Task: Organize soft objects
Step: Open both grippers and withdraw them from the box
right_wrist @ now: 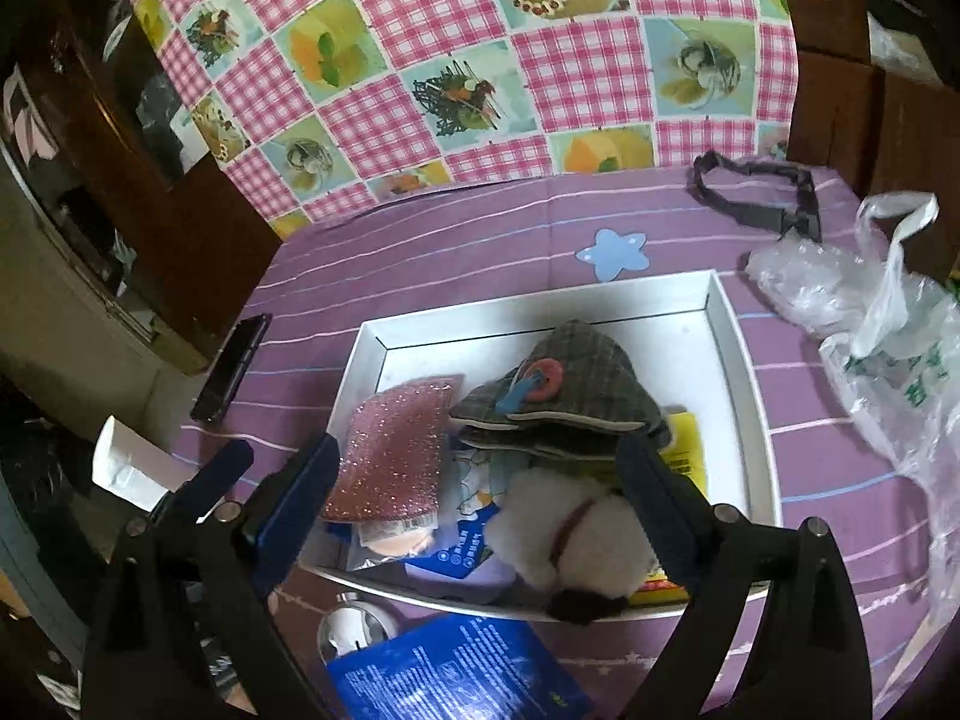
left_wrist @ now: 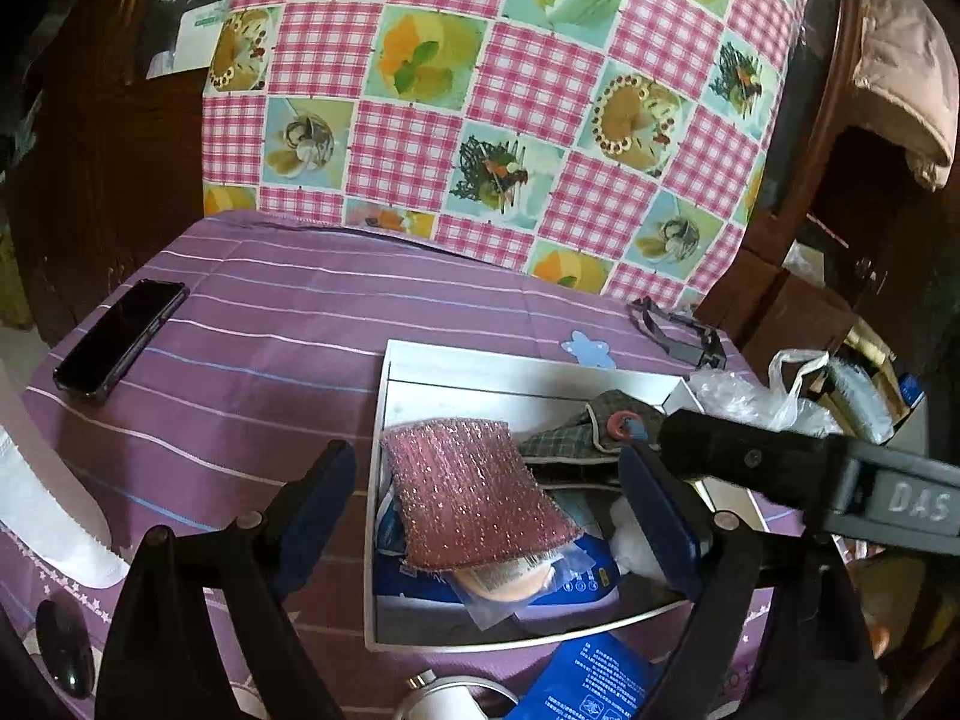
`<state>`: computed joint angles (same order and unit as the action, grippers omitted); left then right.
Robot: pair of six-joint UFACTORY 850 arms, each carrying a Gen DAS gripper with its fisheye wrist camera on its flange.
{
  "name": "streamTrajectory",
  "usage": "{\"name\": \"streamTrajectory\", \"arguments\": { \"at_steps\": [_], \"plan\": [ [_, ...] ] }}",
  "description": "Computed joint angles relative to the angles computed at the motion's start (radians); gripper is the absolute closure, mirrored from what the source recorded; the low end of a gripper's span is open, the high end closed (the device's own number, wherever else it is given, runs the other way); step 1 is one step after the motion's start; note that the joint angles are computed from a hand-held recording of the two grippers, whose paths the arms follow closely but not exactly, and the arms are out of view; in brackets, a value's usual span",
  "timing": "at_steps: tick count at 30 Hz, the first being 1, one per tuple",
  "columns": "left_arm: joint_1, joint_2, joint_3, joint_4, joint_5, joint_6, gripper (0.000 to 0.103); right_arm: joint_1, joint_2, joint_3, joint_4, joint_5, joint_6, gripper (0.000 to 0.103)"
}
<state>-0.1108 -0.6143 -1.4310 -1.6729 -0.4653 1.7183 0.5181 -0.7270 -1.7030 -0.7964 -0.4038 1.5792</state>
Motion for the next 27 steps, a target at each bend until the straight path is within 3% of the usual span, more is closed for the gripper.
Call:
{"name": "streamTrajectory", "arguments": {
  "at_steps": [3,6,8,10,11,13,17,20,23,25,27],
  "plan": [
    [-0.007,0.008,0.008,-0.002,0.029,0.003,0.031,0.015,0.028,0.022,-0.105,-0.018,0.097,0.011],
    [-0.008,0.015,0.018,-0.03,0.05,0.023,0.041,0.023,0.076,0.087,-0.241,0.021,0.247,0.011],
    [-0.005,0.008,0.006,0.04,0.037,-0.048,0.06,0.033,0.091,0.114,-0.321,0.02,0.332,0.011],
    [-0.009,0.007,0.004,0.094,0.041,-0.1,0.071,0.046,0.098,0.132,-0.375,-0.001,0.371,0.013],
    [-0.014,0.008,0.006,0.127,0.049,-0.136,0.083,0.053,0.102,0.14,-0.396,-0.014,0.383,0.013],
    [-0.017,0.01,0.013,0.187,0.03,-0.191,0.091,0.068,0.114,0.16,-0.418,-0.051,0.383,0.013],
    [-0.031,0.045,0.071,0.175,0.024,-0.126,0.094,0.083,0.162,0.231,-0.445,-0.076,0.431,0.013],
    [-0.041,0.08,0.116,0.153,0.017,-0.072,0.094,0.085,0.191,0.268,-0.3,-0.119,0.356,0.013],
    [-0.053,0.106,0.139,0.2,0.005,-0.095,0.094,0.084,0.229,0.334,-0.291,-0.122,0.389,0.013],
    [-0.063,0.123,0.156,0.203,0.015,-0.081,0.094,0.077,0.261,0.391,-0.33,-0.093,0.466,0.016],
    [-0.069,0.137,0.169,0.22,0.02,-0.087,0.094,0.064,0.302,0.461,-0.403,-0.021,0.578,0.025]
  ]
}}
